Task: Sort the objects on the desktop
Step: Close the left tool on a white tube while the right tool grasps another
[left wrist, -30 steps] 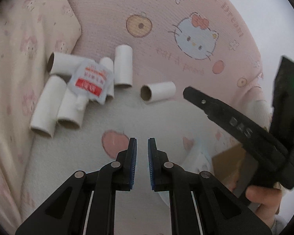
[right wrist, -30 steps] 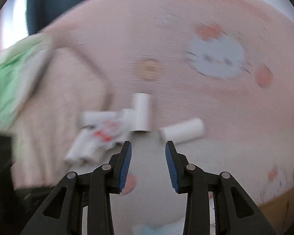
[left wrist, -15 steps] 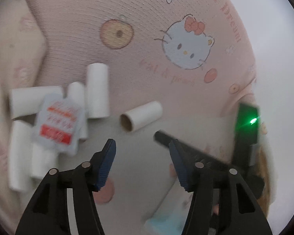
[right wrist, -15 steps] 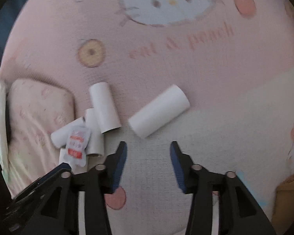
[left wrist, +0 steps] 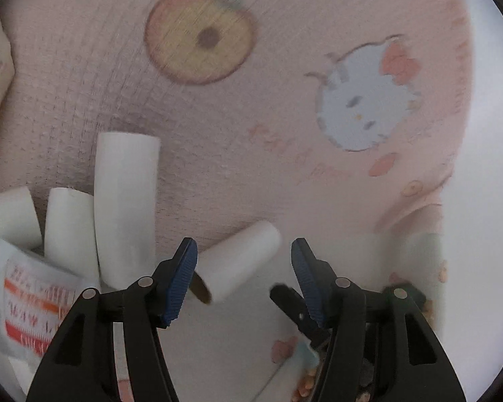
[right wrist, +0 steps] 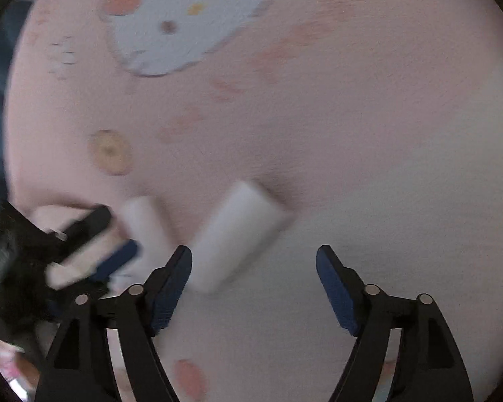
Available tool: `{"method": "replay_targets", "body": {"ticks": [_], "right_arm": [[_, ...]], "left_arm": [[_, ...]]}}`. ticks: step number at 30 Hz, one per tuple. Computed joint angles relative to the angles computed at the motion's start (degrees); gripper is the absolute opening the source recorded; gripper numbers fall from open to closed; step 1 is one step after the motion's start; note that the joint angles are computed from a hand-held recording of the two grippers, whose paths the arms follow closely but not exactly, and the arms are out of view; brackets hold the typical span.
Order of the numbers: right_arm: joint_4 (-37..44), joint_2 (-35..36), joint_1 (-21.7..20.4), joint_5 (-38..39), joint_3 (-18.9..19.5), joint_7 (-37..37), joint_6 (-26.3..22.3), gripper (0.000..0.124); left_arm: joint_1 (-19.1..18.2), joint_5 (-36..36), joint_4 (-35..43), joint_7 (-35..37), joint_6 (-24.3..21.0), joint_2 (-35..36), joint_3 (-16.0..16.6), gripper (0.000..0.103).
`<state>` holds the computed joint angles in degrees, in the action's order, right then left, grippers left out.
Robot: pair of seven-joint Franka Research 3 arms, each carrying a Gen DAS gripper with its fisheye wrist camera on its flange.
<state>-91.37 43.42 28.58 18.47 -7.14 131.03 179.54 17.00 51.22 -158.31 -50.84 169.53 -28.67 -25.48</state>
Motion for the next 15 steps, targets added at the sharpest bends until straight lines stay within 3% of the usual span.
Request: {"method": "replay_targets", "body": {"ticks": [2,6,8,10,13,15], "right_arm": [[-0.75,-0.02,3.44,-0.91,-4.60,1.81,-3.22,0.075],[-2.41,-0.83,2.11,-1.45,-2.87,2.11,-0.81,0.075],[-1.54,-0.71,1.20,-2.30,-1.75,0.69,-1.60,0.075],[-0.15,-0.18,3.13,-4.59,-3.90,0.04,-3.64,0.075],[1.49,0.34,2.23,-5.95,-2.45,-0.90,-5.17,0.075],[1.56,0.35,-0.08,-5.67,0.79,-2.71,-3.79,0.075]], "left_arm": [[4.89,3.28,0.14,-5.39,2.65,0.89,-3.34,0.062],[17.92,11.67,0.99,-18.94,9.21,-0.01,-13.26,0.062],[21.12,11.25,1.10,-19.93,10.78,-0.27,-16.00,0.062],[26.65,14.30,2.04,-22.41,15.04,-0.19,-19.83,0.062],[23.79,10.49,2.80,-15.86,13.05,3.79,-18.14,0.062],[24.68,9.99,3.82,-13.38,12.92,5.68,-19.56,0.062]]}}
